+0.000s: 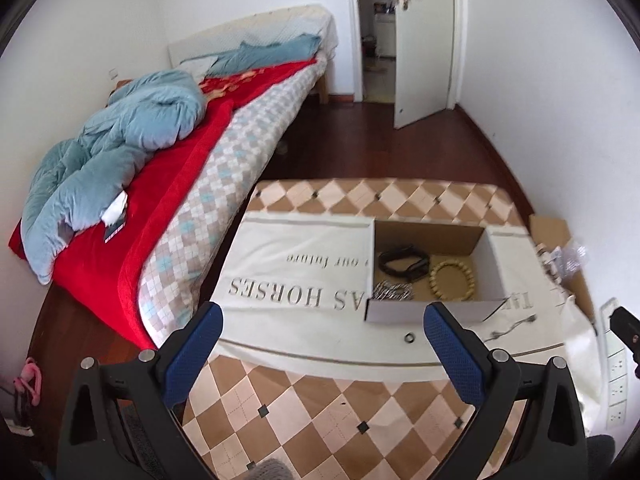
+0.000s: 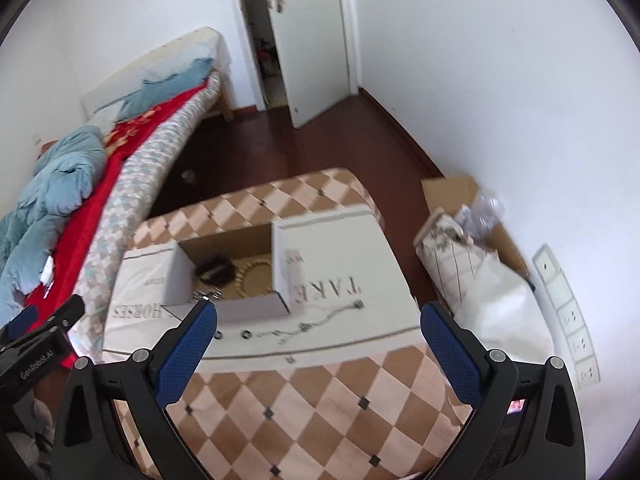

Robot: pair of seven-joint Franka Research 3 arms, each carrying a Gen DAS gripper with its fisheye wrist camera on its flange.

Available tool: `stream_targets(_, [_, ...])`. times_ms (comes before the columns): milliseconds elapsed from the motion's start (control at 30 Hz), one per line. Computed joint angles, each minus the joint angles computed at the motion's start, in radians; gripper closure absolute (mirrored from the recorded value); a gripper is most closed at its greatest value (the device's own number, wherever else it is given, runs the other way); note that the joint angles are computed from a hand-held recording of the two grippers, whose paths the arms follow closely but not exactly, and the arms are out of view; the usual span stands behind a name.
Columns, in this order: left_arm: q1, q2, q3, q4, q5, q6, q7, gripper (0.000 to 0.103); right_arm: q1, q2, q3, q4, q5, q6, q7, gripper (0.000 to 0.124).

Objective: Organize jewelry
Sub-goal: 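Lift both grippers away from the box, then pinch the small gold stud with the right gripper while the left approaches the black rings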

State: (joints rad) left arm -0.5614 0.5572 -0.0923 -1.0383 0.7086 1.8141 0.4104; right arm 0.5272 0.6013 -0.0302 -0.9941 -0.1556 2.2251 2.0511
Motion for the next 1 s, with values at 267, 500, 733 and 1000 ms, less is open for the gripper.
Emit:
stream_targets(267, [0.011, 0.137, 0.017, 0.095, -0.064, -0.113, 0.052, 0.001, -0.050, 0.136, 0.066, 0.012, 0.157, -0.015, -0.126, 0.057])
stream_targets(500, [0.028, 0.170, 0.023, 0.090, -0.105, -0.137, 0.075, 0.001, -0.009, 0.278, 0.056, 0.130, 0.183, -0.032, -0.144, 0.082])
stream_targets(733, [0.042, 0.176, 0.016, 0.078, -0.130, -0.122, 0.088, 0.001, 0.041, 0.276, 0.023, 0.075, 0.142, 0.053, -0.139, 0.103])
stream_targets(1000, [0.047, 0.246, 0.008, 0.175, -0.184, -0.062, 0.136, 0.001, 0.030, 0.247, 0.027, 0.023, 0.145, 0.092, -0.134, 0.117])
